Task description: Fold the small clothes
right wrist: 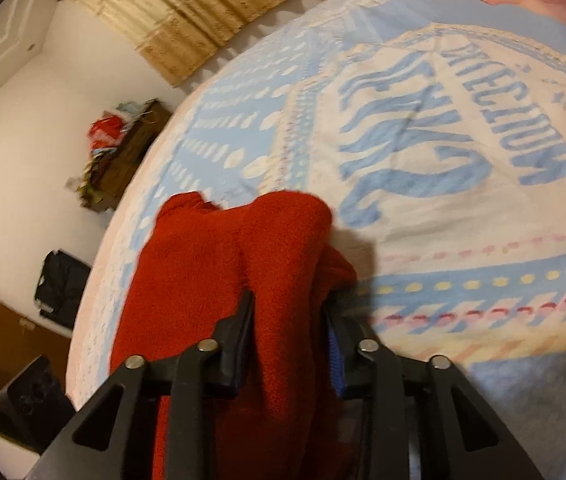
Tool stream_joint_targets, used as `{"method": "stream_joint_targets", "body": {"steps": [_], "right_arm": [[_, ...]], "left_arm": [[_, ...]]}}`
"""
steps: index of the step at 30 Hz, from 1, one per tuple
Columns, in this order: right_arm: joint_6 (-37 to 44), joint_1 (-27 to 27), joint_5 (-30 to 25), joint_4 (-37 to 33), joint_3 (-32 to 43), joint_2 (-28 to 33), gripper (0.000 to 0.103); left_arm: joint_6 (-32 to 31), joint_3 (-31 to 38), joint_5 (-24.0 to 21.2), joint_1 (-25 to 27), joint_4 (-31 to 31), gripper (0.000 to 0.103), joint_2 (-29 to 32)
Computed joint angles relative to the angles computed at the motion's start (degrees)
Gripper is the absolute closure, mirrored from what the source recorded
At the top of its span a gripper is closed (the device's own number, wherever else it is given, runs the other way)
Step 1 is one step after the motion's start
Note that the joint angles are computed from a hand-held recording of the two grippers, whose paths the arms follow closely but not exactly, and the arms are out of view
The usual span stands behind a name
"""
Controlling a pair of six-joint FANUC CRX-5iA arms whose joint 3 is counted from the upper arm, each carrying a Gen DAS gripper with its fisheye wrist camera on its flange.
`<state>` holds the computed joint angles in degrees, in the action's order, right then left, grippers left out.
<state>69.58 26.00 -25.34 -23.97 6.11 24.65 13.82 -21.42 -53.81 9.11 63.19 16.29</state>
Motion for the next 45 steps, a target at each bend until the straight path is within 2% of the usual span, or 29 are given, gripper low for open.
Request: {"method": "stream_joint_targets", "body": {"steps": [3, 4, 8, 11, 24, 31, 33, 37, 45], "right_arm": [[-2.7, 0.5, 0.8, 2.4, -0.5, 0.2, 0.074], [-3.7, 0.8, 1.4, 3.6, -1.0, 0.0, 0.075], [-12.5, 3.5, 6.4, 15.4, -5.3, -1.3, 0.077], [-17.2, 4.3, 9.7, 19.9, -7.9, -2.4, 0.077], [-20.4, 6.1, 15.0, 21.2, -11.4, -5.1, 0.077], [-26.2, 8.5, 18.3, 25.7, -13.3, -5.5, 0.077], [-29.5, 9.2, 18.9, 29.0, -13.8, -5.3, 0.077], [-34.8, 10.7, 19.5, 34.6, -14.3, -5.0, 0.078], [-38.7, 13.5, 18.4, 39.8, -12.6, -4.2, 0.078]], "left_arm": [[0.6, 0.5, -0.8, 0.2, -0.1, 0.026, 0.4], [0.6, 0.5, -0.8, 0.0, 0.1, 0.031, 0.5], [-0.4, -0.1, -0.8, 0.2, 0.9, 0.048, -0.1], [-1.2, -0.8, 0.6, 0.0, 0.8, 0.053, -1.3], [-1.4, -1.9, 4.0, 0.3, -4.7, 0.057, -6.2], [-4.2, -4.1, 3.6, 3.1, -4.6, 0.058, -9.3], [-4.5, -4.5, 3.3, 4.1, -4.6, 0.058, -9.9], [-5.1, -5.7, 2.7, 5.9, -4.4, 0.058, -11.2], [-6.9, -7.8, 1.1, 9.8, -3.0, 0.059, -13.8]]}}
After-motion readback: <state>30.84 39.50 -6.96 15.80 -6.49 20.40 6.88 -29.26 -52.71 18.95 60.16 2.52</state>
